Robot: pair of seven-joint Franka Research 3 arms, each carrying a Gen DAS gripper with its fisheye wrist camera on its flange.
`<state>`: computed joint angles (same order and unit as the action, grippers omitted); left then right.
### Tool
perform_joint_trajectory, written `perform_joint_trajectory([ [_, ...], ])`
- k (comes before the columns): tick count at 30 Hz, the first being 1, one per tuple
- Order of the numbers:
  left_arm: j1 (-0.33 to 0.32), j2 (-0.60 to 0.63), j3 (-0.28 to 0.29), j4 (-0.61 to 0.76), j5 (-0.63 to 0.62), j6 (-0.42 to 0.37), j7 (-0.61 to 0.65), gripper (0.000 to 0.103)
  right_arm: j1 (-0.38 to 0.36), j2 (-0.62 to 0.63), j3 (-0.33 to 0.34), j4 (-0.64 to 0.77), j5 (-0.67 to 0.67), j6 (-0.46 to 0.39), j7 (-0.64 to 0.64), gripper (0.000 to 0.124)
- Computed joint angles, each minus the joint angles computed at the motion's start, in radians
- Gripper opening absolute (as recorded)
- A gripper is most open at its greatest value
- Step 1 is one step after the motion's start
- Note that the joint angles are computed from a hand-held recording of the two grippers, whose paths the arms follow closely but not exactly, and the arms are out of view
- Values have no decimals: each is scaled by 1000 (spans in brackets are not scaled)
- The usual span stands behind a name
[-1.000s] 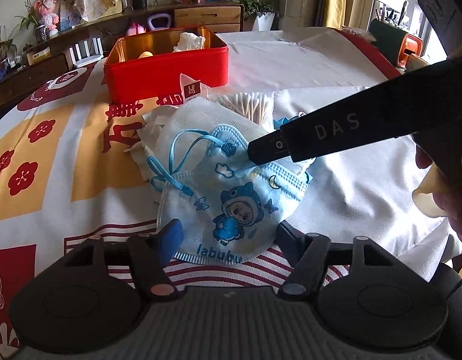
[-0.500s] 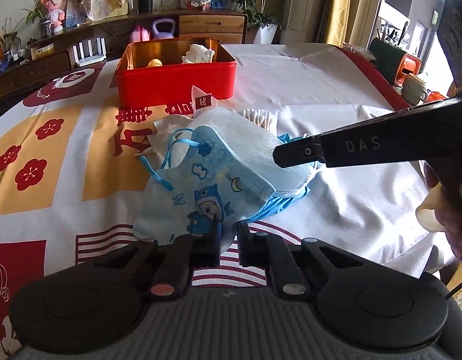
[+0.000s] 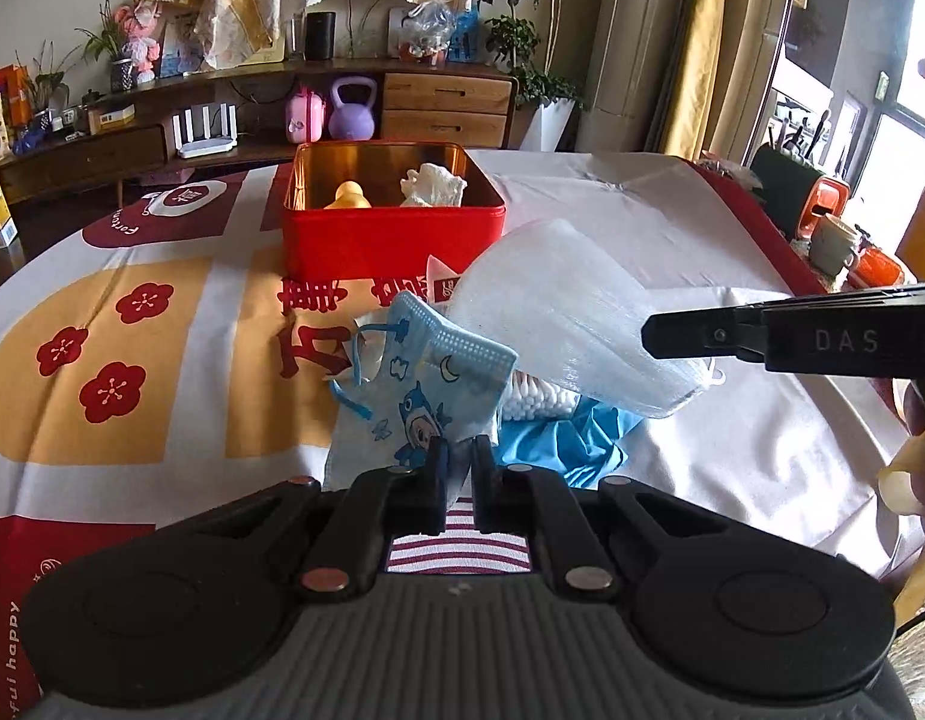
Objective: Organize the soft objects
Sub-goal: 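Lift the white mask with the right tool while the left tool carries the blue mask to the tin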
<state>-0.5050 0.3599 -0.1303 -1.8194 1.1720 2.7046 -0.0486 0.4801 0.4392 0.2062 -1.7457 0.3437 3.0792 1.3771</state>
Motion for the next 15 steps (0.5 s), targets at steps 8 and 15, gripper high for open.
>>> perform_joint_trajectory([
  [8,14,-24,-1,2,-13,-12,10,7,29,-21,-39,-8,-19,20,40,2],
  [15,32,-40,-5,14,-10,6,18,7,50,-22,-70,11,-41,25,82,2],
])
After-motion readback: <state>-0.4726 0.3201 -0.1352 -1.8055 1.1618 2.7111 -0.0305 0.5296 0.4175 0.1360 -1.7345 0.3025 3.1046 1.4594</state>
